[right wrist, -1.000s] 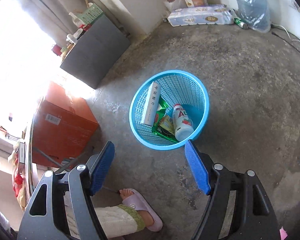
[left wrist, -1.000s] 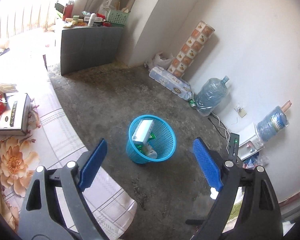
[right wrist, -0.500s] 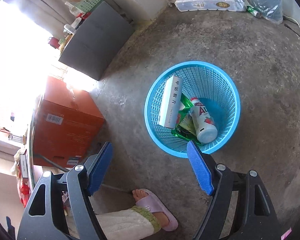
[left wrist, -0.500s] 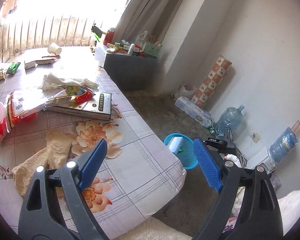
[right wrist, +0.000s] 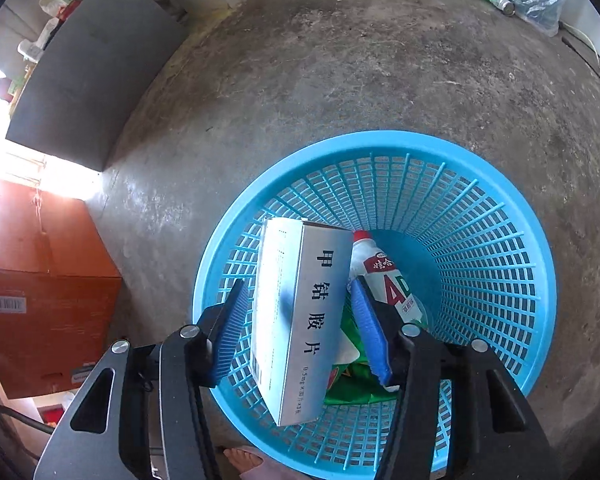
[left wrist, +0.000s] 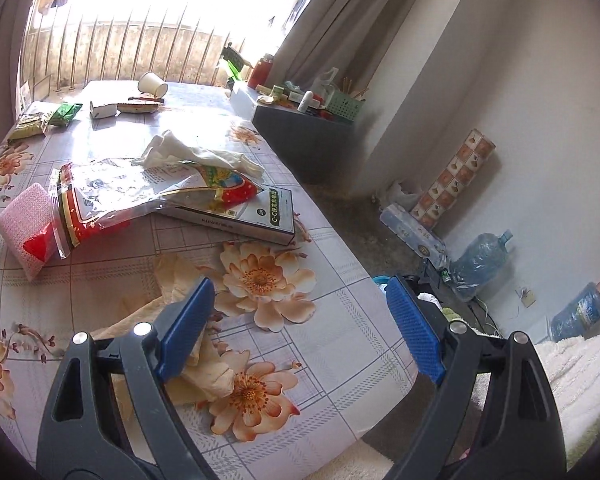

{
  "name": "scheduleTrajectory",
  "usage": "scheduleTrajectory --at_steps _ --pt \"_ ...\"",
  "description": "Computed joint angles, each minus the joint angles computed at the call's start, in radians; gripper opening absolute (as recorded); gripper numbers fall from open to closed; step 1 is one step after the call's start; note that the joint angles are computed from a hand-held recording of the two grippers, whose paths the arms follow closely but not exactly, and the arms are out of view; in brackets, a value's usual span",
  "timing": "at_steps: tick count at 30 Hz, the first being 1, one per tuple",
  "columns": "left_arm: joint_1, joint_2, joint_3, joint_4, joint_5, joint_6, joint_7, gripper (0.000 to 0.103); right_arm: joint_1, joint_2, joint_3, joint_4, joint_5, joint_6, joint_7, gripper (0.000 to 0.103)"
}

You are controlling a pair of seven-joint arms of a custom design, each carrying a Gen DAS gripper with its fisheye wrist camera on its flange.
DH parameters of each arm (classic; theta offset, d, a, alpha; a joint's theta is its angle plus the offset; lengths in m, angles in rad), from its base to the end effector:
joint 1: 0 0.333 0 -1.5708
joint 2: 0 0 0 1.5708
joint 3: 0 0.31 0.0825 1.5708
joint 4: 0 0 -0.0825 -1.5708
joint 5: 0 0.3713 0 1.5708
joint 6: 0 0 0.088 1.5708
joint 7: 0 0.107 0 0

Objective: Collect trash
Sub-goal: 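Move both grippers back from the wastebasket toward the table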

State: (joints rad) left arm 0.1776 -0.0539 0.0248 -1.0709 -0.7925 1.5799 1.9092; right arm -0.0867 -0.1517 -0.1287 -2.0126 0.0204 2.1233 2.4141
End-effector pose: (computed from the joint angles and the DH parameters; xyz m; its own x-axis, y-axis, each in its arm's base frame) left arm 0.4588 0.0177 0.8959 -0.4881 -0.7779 0.3958 -0.7064 0.0858 -0.7026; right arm 0.5144 -0.1150 0.5436 -0.8474 -0.4839 -0.2185 -0.4629 0.8749 -0.1424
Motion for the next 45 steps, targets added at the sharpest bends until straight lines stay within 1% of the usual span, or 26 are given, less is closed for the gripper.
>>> scheduleTrajectory --at_steps 1,2,4,6,9,11,13,14,17,18,19,21,23,26,29,32,34,35,36,37,38,39,41,42,45 --pt "-0.001 0.003 -0.001 0.001 0.006 0.000 0.002 0.084 0.003 0.010 0.010 0.016 -0.035 -0.022 0.003 0.042" --pt "-0.001 0.006 -0.002 0.000 0.008 -0.001 0.005 0.084 0.007 0.007 0.016 0.015 -0.052 -0.020 -0.001 0.036" --pt "0.000 0.010 -0.003 -0.003 0.006 -0.005 0.008 0.084 0.017 -0.009 0.038 0.012 -0.128 -0.022 0.018 0.035" --pt "0.000 0.014 -0.006 -0.003 0.002 -0.009 0.007 0.084 0.034 -0.018 0.057 0.012 -0.198 -0.023 0.003 0.034" --pt "0.001 0.012 -0.008 -0.009 -0.001 -0.011 0.014 0.084 0.066 -0.019 0.098 0.022 -0.342 -0.034 -0.013 0.034" --pt "0.001 0.010 -0.009 -0.012 0.002 -0.011 0.017 0.084 0.091 -0.002 0.123 0.038 -0.436 -0.066 -0.023 0.034" --pt "0.001 0.009 -0.007 -0.012 -0.002 -0.013 0.016 0.084 0.115 0.024 0.136 0.051 -0.493 -0.097 -0.036 0.034" --pt "0.002 0.007 -0.007 -0.013 -0.005 -0.013 0.013 0.084 0.123 0.028 0.128 0.045 -0.476 -0.084 -0.047 0.034" --pt "0.002 -0.006 -0.003 -0.029 -0.010 -0.007 0.014 0.084 0.127 0.066 0.092 0.059 -0.326 -0.096 -0.080 0.033" --pt "0.001 -0.013 -0.001 -0.038 -0.009 -0.004 0.015 0.084 0.124 0.076 0.082 0.059 -0.279 -0.097 -0.091 0.028" --pt "0.000 -0.017 0.001 -0.042 -0.007 -0.002 0.014 0.084 0.120 0.075 0.073 0.047 -0.236 -0.079 -0.097 0.027" --pt "-0.001 -0.023 0.007 -0.043 -0.005 -0.003 0.008 0.084 0.114 0.067 0.067 0.041 -0.192 -0.061 -0.088 0.027" --pt "-0.001 -0.030 0.014 -0.048 -0.012 0.002 0.009 0.084 0.109 0.025 0.057 0.002 -0.113 0.016 -0.083 0.028" --pt "0.001 -0.045 0.026 -0.061 -0.022 0.011 0.014 0.084 0.102 -0.050 0.056 -0.040 -0.093 0.082 -0.059 0.038" --pt "0.002 -0.056 0.041 -0.071 -0.042 0.012 0.008 0.084 0.099 -0.146 0.057 -0.077 -0.092 0.118 -0.039 0.040" --pt "0.002 -0.078 0.055 -0.094 -0.059 0.021 0.015 0.084 0.102 -0.254 0.075 -0.090 -0.116 0.113 -0.022 0.040" --pt "0.001 -0.095 0.064 -0.112 -0.058 0.028 0.018 0.084 0.111 -0.313 0.100 -0.070 -0.156 0.087 -0.026 0.046" --pt "0.000 -0.104 0.069 -0.122 -0.052 0.031 0.020 0.084 0.119 -0.341 0.115 -0.060 -0.181 0.080 -0.035 0.055" --pt "0.000 -0.114 0.073 -0.132 -0.048 0.035 0.022 0.084 0.126 -0.369 0.134 -0.052 -0.211 0.073 -0.042 0.068" --pt "-0.002 -0.123 0.080 -0.143 -0.046 0.036 0.023 0.084 0.126 -0.393 0.155 -0.045 -0.245 0.062 -0.039 0.074" --pt "-0.003 -0.130 0.087 -0.151 -0.046 0.033 0.020 0.084 0.126 -0.412 0.169 -0.040 -0.271 0.052 -0.033 0.084" --pt "-0.003 -0.137 0.095 -0.159 -0.047 0.029 0.017 0.084 0.130 -0.428 0.172 -0.041 -0.283 0.042 -0.029 0.089" --pt "-0.004 -0.151 0.109 -0.176 -0.048 0.022 0.010 0.084 0.128 -0.453 0.165 -0.052 -0.278 0.017 0.005 0.089" --pt "-0.004 -0.160 0.114 -0.187 -0.046 0.020 0.006 0.084 0.122 -0.472 0.148 -0.074 -0.262 0.018 0.038 0.089" --pt "-0.010 -0.185 0.127 -0.213 -0.043 0.019 0.004 0.084 0.079 -0.532 0.099 -0.174 -0.183 0.005 0.208 0.089"
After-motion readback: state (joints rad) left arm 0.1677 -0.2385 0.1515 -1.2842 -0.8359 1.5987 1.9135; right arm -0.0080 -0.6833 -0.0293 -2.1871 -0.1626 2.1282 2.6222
